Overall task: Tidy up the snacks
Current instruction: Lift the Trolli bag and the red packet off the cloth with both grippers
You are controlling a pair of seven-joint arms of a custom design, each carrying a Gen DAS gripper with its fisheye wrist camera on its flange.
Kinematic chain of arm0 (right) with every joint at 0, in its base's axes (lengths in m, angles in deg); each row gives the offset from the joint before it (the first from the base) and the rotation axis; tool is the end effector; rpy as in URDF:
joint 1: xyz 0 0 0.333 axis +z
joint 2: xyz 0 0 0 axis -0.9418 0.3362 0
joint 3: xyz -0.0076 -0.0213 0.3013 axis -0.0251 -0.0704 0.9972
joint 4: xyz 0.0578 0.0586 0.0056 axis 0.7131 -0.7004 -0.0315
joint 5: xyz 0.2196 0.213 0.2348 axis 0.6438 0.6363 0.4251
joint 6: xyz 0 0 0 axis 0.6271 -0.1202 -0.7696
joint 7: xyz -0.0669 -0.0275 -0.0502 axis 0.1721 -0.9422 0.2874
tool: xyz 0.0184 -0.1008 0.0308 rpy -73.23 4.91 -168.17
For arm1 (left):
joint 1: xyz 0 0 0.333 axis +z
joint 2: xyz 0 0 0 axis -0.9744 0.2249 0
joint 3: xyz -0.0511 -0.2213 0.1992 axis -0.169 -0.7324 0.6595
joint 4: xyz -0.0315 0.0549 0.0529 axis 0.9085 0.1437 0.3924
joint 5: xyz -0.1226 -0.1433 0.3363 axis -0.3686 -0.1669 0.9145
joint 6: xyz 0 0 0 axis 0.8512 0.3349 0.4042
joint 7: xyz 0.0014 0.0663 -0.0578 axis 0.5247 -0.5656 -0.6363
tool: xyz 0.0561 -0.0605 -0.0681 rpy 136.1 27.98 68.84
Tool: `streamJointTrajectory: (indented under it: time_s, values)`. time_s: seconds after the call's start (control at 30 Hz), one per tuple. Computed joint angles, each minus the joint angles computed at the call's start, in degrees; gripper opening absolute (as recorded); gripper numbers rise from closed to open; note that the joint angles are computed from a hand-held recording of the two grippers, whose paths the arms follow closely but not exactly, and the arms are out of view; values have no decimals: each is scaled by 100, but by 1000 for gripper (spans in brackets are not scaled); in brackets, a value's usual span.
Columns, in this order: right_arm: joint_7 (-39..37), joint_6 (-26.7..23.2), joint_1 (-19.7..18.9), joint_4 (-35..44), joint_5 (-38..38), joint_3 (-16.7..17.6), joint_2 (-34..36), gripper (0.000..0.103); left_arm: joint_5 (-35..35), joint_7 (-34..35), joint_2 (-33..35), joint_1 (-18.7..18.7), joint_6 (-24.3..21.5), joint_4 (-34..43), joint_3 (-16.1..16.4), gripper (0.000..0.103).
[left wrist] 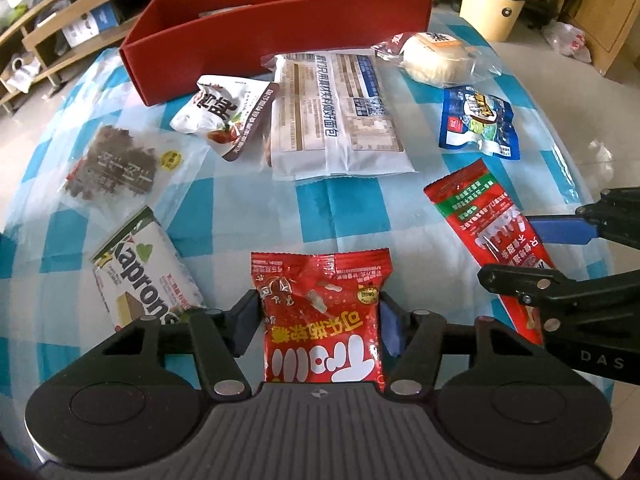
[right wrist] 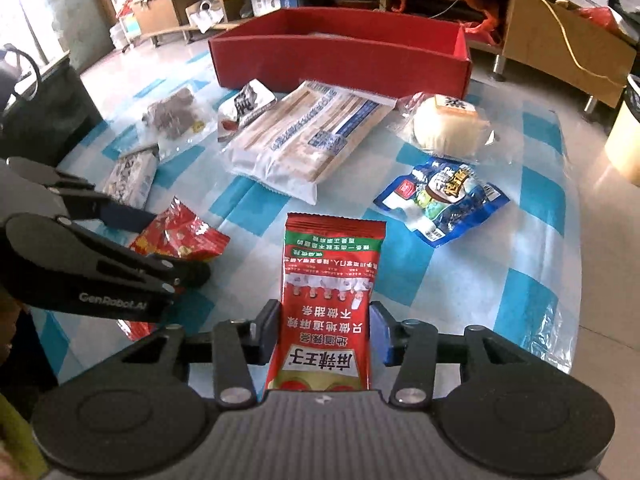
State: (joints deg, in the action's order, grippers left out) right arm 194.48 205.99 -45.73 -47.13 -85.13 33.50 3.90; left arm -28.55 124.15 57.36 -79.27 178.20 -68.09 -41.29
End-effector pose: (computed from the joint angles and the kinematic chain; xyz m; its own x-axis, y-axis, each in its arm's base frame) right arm 0.4856 0.3139 0.4829 -0.3333 -0.9305 -0.1520 -0.7843 0.3631 -0.5030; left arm 0.6039 -0.1317 0.4611 -0.8378 -0.5445 -0.0404 -0.4903 0.7827 -0.3834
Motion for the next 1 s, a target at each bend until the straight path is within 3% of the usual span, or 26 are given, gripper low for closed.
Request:
streamJointTrajectory:
  time_s: [0.33, 1.0]
  values:
    - [426, 138, -67, -90, -272, 0, -110, 46, -358, -41, 43, 72, -299, 259, -19, 64]
    - [872, 211, -217, -105, -819, 20, -217, 46, -808, 28, -13, 71, -106, 387, -45, 63]
